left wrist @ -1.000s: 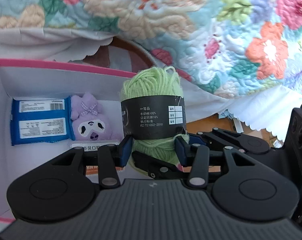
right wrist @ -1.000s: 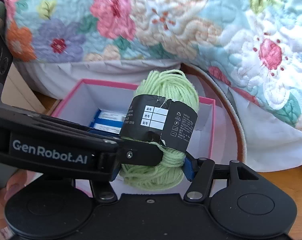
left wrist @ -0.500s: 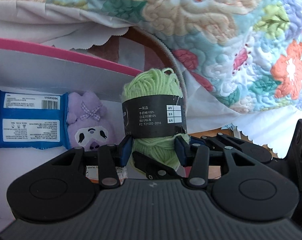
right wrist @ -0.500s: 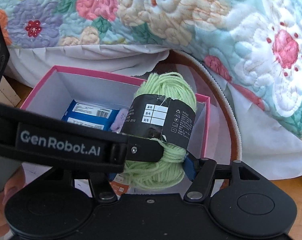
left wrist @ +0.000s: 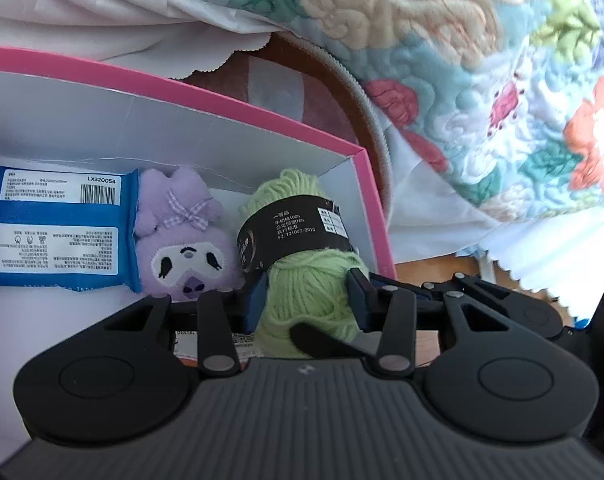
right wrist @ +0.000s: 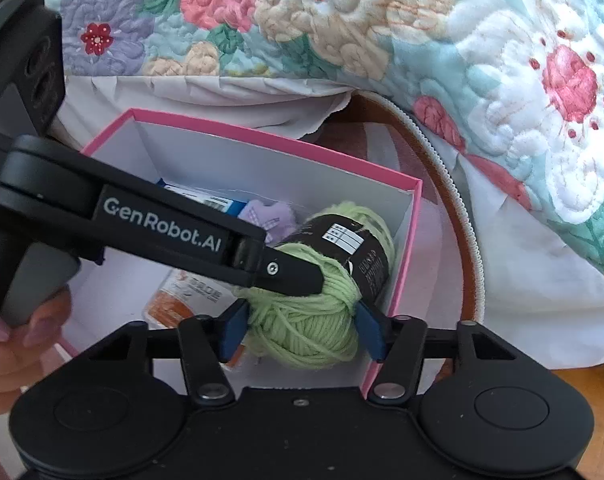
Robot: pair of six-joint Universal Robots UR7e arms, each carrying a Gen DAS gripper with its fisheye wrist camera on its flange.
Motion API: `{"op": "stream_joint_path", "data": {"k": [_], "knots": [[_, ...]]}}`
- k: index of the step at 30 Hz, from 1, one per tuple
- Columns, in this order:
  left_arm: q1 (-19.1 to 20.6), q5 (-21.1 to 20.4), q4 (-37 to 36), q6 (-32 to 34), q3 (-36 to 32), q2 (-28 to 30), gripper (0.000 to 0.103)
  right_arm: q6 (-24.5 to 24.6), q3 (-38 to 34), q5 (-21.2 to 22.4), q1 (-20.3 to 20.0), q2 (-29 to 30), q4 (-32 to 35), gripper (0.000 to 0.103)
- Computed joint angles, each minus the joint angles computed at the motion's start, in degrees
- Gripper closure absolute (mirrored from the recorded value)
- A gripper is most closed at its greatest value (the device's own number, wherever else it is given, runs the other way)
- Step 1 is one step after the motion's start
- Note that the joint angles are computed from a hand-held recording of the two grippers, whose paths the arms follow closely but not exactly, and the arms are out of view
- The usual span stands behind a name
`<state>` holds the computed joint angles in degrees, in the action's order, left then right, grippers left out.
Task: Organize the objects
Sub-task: 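Lower the green yarn into the pink box and open the left gripper, then lift the left gripper out of the box toward the orange sponge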
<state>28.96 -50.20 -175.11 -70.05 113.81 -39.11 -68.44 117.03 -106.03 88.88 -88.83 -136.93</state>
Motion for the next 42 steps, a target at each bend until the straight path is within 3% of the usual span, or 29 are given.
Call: {"op": "stream_joint_path", "data": {"k": [5,7,11,13,16,19,23,29,34,42], "knots": [[-0.1,0.6,2.4,-0.1,-0.7,0.1,0.077,-5.2,3.2,-0.4,0.0,-0.3,-7.2,0.053],[-0.1,1.1,5.0,-0.4,-1.5,0.3,0.081,-6.2,3.5,1.0,-0.6,-0.8,-6.9,0.053],[0.6,0.0,7.9,-1.5,-2.6,0.9,0.081,-7.0,4.0,3.9,-1.8,-2.1,-5.4,0.055],[0.7,0.1,9.6,-1.8,-3.0,1.1,0.081,-8.7,4.9,3.5,-2.0,-2.3,-6.8,0.070],[0.8,0.2,10.7,-1.8,-3.3,1.2,0.081,-10.0,5.4,2.8,-2.3,-2.4,-7.7,0.081],[1.0,0.5,12.4,-2.3,-3.8,1.2,0.081,-9.4,5.8,0.9,-2.1,-1.1,-10.0,0.084],[0.9,1.2,15.3,-3.4,-4.1,0.6,0.081,-11.0,7.5,1.5,-2.5,-1.1,-13.1,0.082],[-1.6,3.9,25.1,-5.3,-4.0,-3.7,0.082,-6.0,5.5,6.1,-4.2,-4.5,-5.7,0.081],[-4.1,3.9,33.7,-7.8,-3.8,-7.8,0.079,-1.9,3.2,9.1,-4.8,-8.2,2.1,0.078],[-10.2,2.2,49.9,-16.7,-8.0,-8.9,0.072,2.2,0.6,11.8,-4.0,-14.2,12.4,0.068]]}}
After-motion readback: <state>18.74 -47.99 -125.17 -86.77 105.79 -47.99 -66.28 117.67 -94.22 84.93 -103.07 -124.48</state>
